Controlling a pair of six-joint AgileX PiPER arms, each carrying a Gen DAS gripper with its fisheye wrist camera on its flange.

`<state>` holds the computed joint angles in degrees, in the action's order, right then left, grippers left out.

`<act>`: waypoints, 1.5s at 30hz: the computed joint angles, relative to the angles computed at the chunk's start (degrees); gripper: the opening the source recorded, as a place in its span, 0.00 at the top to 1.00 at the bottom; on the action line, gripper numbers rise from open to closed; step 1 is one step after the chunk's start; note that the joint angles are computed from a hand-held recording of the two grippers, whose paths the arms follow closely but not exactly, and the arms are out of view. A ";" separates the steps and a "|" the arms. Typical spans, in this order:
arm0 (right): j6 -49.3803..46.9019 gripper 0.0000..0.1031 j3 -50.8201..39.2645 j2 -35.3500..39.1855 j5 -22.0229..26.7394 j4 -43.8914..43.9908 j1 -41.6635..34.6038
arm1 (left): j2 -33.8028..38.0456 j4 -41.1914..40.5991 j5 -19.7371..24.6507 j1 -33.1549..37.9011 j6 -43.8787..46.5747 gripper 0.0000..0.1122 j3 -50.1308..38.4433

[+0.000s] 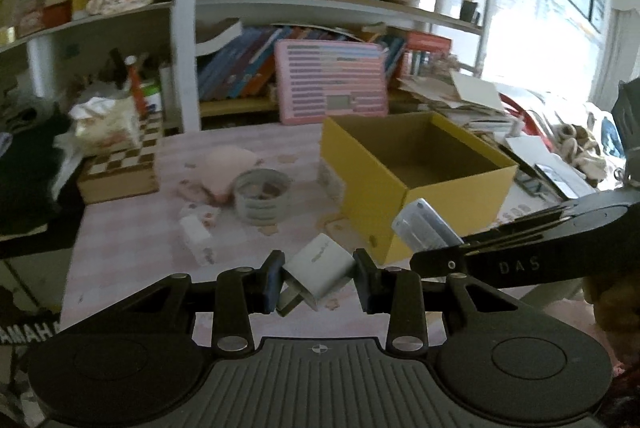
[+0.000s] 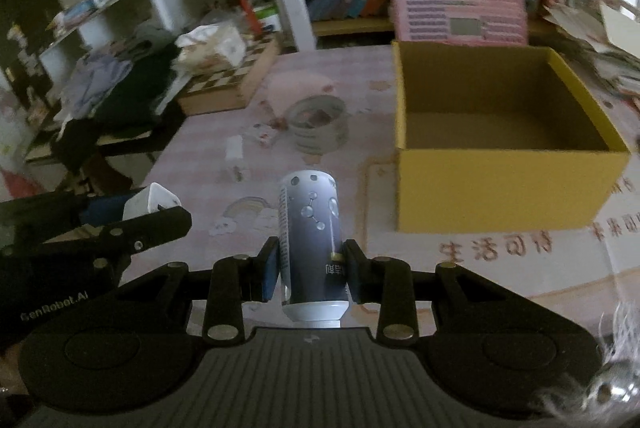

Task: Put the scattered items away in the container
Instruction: 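Lift both held items and carry them over the yellow box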

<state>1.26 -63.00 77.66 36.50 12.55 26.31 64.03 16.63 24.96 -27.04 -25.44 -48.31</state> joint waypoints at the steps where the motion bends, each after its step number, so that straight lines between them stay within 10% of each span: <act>1: 0.24 0.70 0.65 -0.65 0.06 -0.16 -0.58 | 0.48 -0.27 -0.18 -0.47 0.25 0.69 -0.34; 16: -12.73 0.70 4.31 -5.25 3.91 9.38 -19.41 | 12.37 -3.80 -3.01 -7.15 4.94 0.69 -10.53; 27: -31.04 0.70 -9.33 5.27 8.54 21.71 -31.24 | 25.99 1.76 -2.29 -9.01 2.04 0.69 -27.36; 45: -42.86 0.70 -50.55 38.32 24.85 22.98 -34.08 | 52.74 7.72 16.20 -9.73 -1.54 0.69 -64.51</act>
<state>-41.60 -113.55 115.98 61.36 35.53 -7.78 116.77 24.35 41.17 -36.78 -26.98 -112.82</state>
